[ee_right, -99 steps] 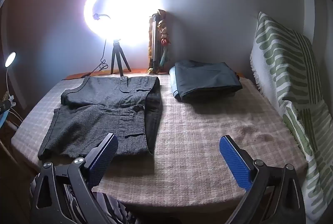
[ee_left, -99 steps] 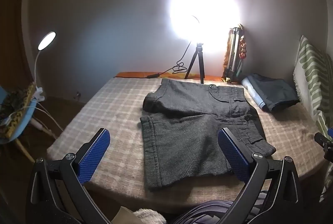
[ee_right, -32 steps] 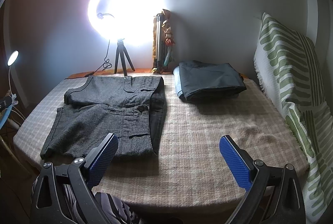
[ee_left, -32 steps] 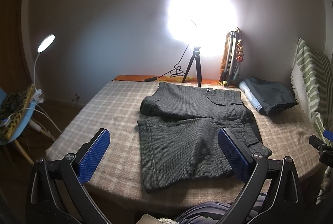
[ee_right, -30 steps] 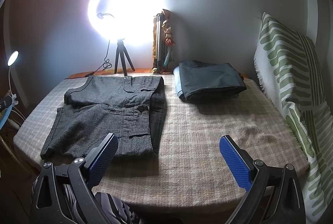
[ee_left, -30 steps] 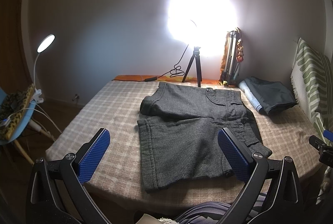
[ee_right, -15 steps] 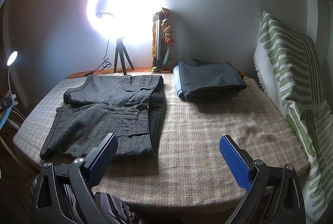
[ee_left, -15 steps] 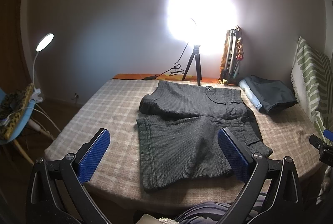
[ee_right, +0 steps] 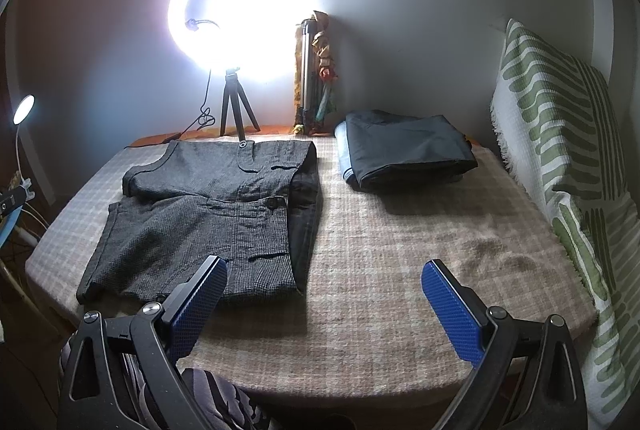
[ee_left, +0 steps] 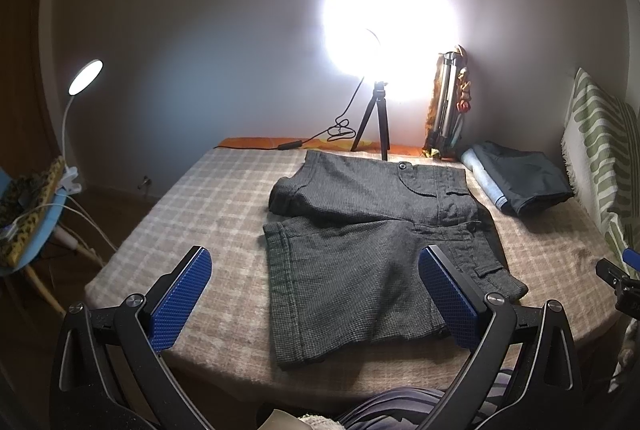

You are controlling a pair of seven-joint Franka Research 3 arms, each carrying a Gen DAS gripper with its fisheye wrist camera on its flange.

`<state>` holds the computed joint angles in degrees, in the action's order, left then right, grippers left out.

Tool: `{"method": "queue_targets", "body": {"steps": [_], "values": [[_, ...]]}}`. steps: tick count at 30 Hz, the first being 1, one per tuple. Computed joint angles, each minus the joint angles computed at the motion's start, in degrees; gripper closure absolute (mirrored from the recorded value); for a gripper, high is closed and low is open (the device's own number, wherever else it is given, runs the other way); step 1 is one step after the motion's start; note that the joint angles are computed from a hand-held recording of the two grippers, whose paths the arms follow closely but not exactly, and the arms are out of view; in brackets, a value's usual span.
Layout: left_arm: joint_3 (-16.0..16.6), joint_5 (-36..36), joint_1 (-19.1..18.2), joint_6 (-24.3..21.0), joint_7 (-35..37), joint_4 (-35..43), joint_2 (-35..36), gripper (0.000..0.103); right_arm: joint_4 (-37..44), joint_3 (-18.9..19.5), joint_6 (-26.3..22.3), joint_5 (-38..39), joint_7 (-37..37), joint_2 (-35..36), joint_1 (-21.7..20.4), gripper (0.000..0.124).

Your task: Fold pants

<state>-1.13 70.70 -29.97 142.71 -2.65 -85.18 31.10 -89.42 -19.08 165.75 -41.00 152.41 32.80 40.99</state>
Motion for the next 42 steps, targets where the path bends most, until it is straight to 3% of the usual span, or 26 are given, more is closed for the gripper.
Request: {"method": "queue_targets", "body": {"steps": [16, 23, 28, 35, 42], "values": [[0.06, -0.87, 0.91, 1.08, 0.22, -1.12, 0.06, 0.000, 1.28, 0.80, 0.17, 2.40, -4.18, 1.19, -0.70, 0.025], [0.33, -0.88, 2.01, 3.71, 3.26, -2.67, 0.05, 0.000, 3.71, 2.53, 0.17, 5.65, -13.60, 3.33, -2.11, 0.027], [0.50, -1.21, 3.90, 7.95, 4.02, -5.01, -0.32, 0.003, 6.57, 6.92, -0.59, 12.14, -23.89, 5.85, -5.99, 0.031], [-0.21, -4.93, 6.27, 12.14, 13.57, -6.66, 0.90, 0.020, 11.41, 11.02, -2.38, 18.32, -39.75, 10.00, -8.98, 0.038], [-1.73, -14.17, 8.53, 16.69, 29.44, -8.79, 2.53, 0.045, 15.95, 17.31, -2.32, 24.04, -57.84, 14.08, -13.28, 0.040]]}}
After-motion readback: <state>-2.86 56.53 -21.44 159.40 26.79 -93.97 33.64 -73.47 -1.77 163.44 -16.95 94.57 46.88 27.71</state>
